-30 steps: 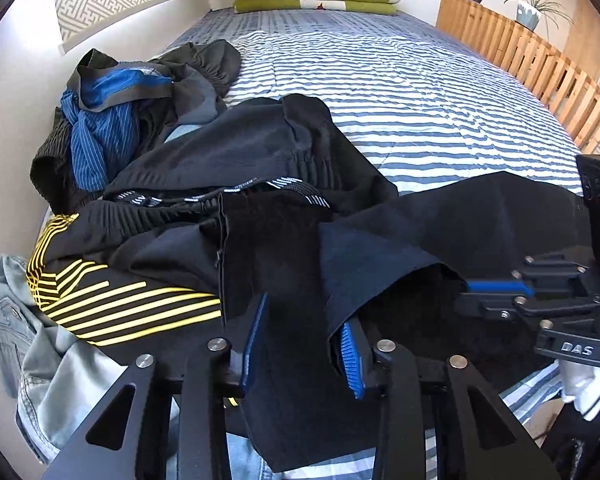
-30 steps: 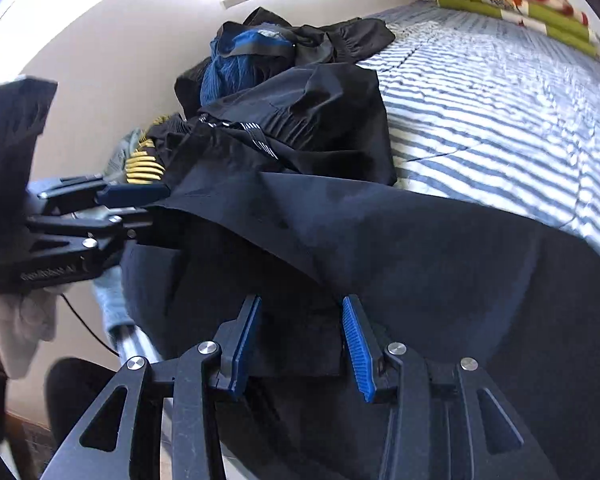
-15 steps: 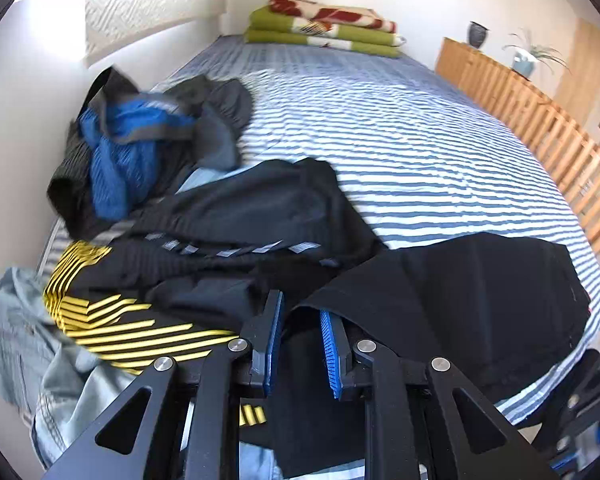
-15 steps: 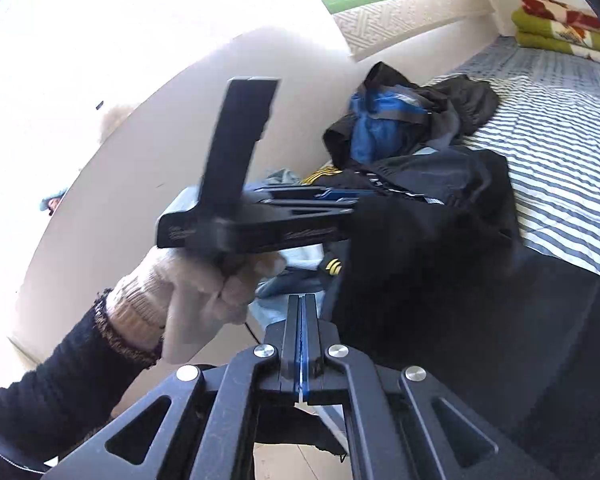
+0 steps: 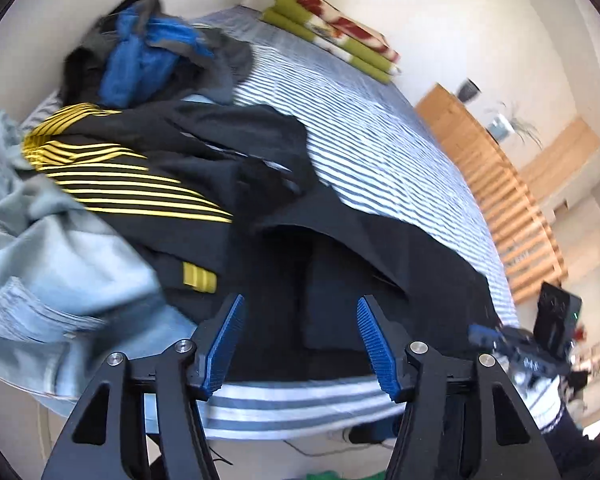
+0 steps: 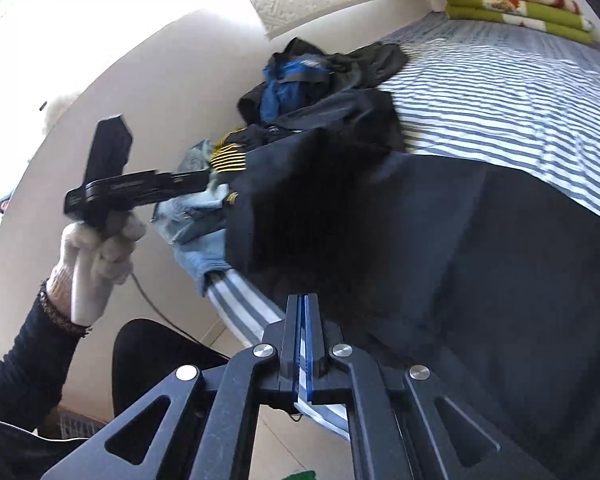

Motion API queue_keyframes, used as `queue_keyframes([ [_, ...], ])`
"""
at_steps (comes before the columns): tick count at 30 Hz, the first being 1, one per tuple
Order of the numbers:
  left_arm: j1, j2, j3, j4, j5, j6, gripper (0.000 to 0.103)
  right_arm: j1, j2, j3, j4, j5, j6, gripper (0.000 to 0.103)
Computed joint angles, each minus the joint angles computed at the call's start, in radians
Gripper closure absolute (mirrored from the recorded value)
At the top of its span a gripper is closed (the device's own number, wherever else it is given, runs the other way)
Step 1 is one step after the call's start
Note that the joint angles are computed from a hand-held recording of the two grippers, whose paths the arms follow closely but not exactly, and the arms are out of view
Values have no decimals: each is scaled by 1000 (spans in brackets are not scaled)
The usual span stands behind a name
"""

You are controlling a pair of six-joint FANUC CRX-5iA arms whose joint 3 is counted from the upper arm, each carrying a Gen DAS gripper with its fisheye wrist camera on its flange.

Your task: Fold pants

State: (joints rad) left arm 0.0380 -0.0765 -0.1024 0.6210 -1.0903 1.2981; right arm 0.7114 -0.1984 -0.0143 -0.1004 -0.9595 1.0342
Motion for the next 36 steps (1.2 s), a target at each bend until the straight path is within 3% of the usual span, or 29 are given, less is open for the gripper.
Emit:
queue_keyframes([
  [4,-130,71,105,-77,2,57,28,-21,-130,-127,113,-23,-159,98],
  [9,-337,236,335,-328,-58,189,27,3,-267,-251,311,-79,-370,98],
  [11,-407,279,395,-434,-82,219,27,-1,-317,-293,366,-118,-447,90],
  [13,-463,329,458,-533,-124,242,27,-18,-356,-321,393,-157,-481,72],
  [18,-534,383,522,-746,-172,320,27,-102,-416,-349,391,-293,-529,71],
  [22,-522,395,523,-776,-174,354,29,-234,-491,-382,318,-304,-574,71],
  [25,-513,391,519,-780,-161,360,54,-371,-501,-368,165,-273,-521,71],
  [27,-486,371,498,-741,-150,354,82,-419,-492,-357,89,-260,-489,71],
  [30,-450,330,451,-693,-108,368,102,-458,-463,-344,16,-238,-448,71],
  [36,-346,210,337,-590,-28,373,103,-482,-390,-346,-25,-188,-452,69],
])
